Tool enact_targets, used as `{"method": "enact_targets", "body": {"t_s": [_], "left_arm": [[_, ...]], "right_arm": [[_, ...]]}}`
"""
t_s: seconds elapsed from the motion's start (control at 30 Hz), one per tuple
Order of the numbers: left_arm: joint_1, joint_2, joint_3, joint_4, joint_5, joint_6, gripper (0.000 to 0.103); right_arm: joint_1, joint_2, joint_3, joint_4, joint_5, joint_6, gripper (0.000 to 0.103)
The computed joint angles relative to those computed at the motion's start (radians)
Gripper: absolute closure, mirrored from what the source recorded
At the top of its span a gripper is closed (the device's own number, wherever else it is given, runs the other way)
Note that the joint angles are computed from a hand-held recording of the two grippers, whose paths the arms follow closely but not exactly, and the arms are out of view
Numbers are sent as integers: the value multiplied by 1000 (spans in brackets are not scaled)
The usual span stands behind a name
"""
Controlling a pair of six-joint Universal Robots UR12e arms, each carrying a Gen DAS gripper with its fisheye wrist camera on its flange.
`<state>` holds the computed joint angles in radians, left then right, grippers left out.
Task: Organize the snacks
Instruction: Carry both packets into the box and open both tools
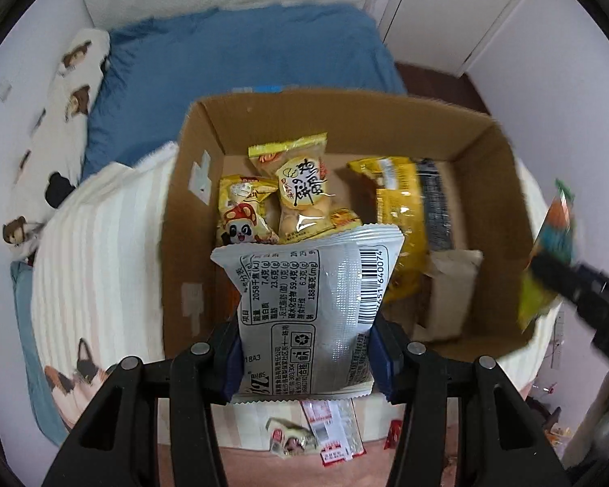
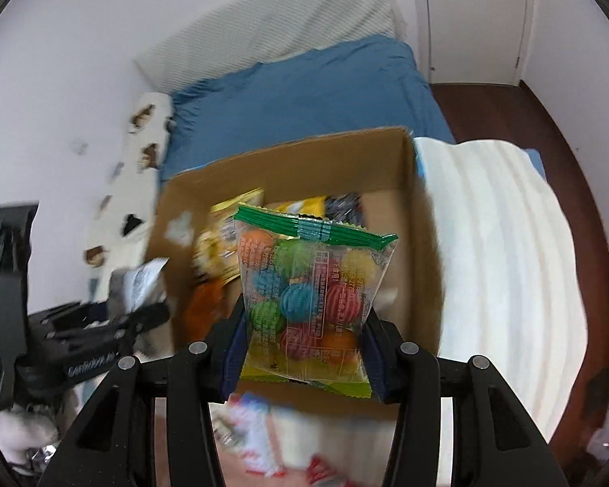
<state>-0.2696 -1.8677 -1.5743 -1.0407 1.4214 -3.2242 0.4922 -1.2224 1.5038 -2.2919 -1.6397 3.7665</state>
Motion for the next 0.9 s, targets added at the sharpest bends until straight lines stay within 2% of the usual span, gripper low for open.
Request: {"method": "enact_targets", "body": {"t_s": [0.1, 0.27, 0.3, 0.33, 0.37, 0.4, 0.43, 0.47, 0.5, 0.53, 0.67, 0.9], "left_arm": [[-1, -47, 35, -54, 14, -1, 55], [1, -94, 62, -126, 6, 17, 55], [3, -104, 72, -160, -6, 26, 55], [6, -111, 77, -180, -18, 22, 55], [10, -112, 74, -178, -25, 12, 54], [11, -112, 69, -163, -24, 10, 49], [11, -110, 65, -149, -19, 8, 46], [10, -107, 60, -130, -6, 2, 30], [12, -104, 56, -115, -6, -1, 10], [14, -101, 53, -106, -14, -2, 6], [20, -90, 45, -89, -21, -9, 6], [19, -44, 8, -49, -21, -15, 6]], "right_arm": [[-34, 41, -47, 65, 7, -13, 51], [-64, 87, -81, 107, 16, -31, 51], [-65, 89, -78, 108, 25, -20, 50], [-69, 91, -76, 112, 33, -10, 42], [-72, 97, -82, 121, 30, -3, 35], [-70, 94, -73, 119, 20, -2, 23], [-71, 94, -71, 109, 29, -4, 17], [-69, 97, -76, 118, 25, -4, 14], [-64, 101, -84, 130, 13, -6, 11], [-61, 103, -88, 136, 6, -11, 8], [-47, 110, -103, 171, -1, -36, 6], [-28, 92, -89, 165, -7, -22, 5]]}}
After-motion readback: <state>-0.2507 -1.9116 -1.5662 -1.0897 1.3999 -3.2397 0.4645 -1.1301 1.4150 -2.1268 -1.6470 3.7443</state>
